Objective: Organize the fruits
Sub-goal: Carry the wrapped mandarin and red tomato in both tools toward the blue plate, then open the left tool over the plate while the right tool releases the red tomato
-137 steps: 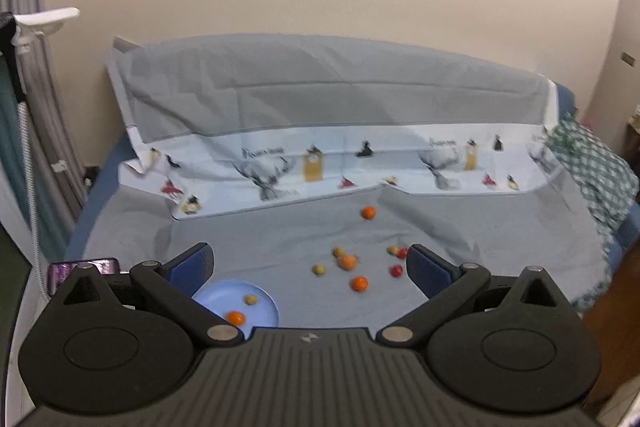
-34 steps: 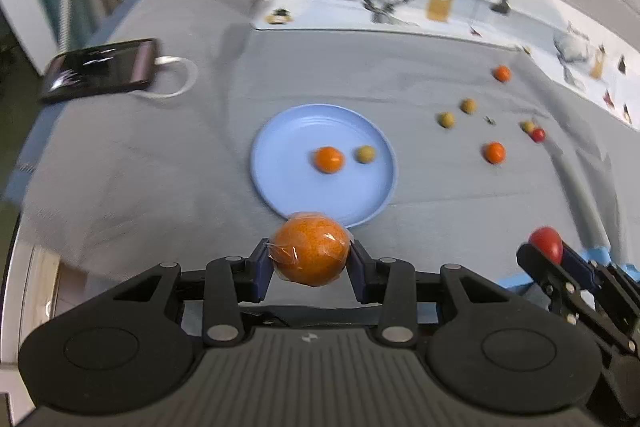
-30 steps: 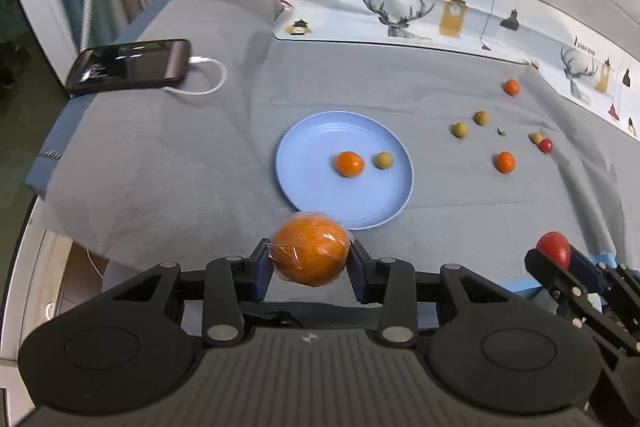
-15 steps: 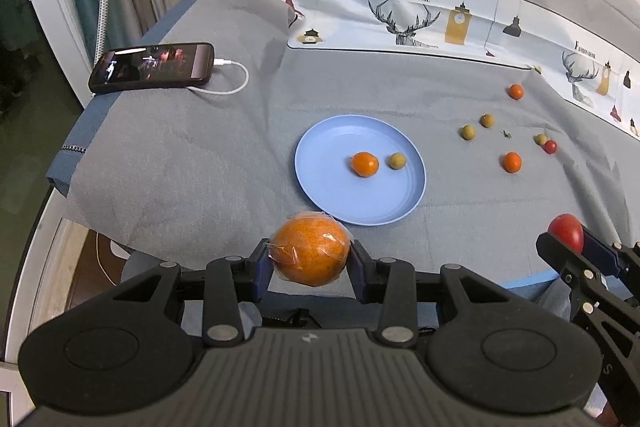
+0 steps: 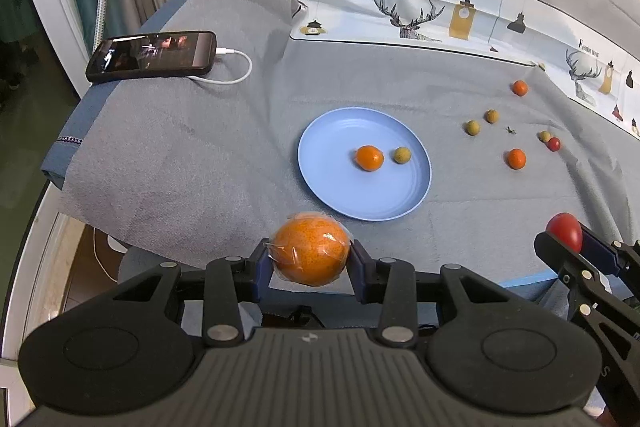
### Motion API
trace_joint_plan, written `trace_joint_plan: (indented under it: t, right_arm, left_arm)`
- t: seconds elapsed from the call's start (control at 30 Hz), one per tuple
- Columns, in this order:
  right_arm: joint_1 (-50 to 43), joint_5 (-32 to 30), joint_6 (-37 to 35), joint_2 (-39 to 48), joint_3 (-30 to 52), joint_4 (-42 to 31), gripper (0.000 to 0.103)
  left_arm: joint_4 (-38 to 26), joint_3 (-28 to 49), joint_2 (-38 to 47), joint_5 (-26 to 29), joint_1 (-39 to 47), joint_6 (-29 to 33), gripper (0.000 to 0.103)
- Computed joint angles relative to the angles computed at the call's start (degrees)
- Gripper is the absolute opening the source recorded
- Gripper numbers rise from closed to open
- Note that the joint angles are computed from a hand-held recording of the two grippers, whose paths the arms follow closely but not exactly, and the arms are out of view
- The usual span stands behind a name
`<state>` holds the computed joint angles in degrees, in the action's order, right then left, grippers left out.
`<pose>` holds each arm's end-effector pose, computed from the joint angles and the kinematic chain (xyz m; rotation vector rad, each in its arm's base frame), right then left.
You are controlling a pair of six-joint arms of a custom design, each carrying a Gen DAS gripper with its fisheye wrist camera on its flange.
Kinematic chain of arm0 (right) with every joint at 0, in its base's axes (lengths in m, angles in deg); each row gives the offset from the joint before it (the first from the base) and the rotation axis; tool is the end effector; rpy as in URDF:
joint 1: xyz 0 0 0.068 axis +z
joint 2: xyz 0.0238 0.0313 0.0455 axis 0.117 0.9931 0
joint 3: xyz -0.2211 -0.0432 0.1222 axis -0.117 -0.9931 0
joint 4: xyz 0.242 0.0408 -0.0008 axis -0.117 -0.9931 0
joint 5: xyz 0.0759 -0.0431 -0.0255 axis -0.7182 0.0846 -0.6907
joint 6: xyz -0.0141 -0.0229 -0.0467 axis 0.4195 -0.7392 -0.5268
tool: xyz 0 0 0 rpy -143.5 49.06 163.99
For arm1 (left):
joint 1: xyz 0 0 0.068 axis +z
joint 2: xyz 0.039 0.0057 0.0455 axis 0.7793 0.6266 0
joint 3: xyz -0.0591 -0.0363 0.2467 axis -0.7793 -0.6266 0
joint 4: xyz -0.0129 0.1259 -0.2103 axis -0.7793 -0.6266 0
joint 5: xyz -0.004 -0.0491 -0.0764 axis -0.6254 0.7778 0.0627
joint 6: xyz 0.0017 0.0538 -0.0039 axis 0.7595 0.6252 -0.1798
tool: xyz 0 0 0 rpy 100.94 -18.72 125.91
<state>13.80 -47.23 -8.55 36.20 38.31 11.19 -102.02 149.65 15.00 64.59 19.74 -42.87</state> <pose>0.2442 0.0328 0.2871 -0.1769 2.1416 0.1448 0.3053 -0.1759 0.3315 0.0014 2.5766 -0.0322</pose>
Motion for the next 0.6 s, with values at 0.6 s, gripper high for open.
trace_joint_plan:
  t: [0.6]
  right_arm:
    - [-0.5,-0.9,0.4,8.6,3.4,0.3,0.03]
  left_arm:
    - [-2.5,7.5,7.8,1.6,2.1,1.6,0.044]
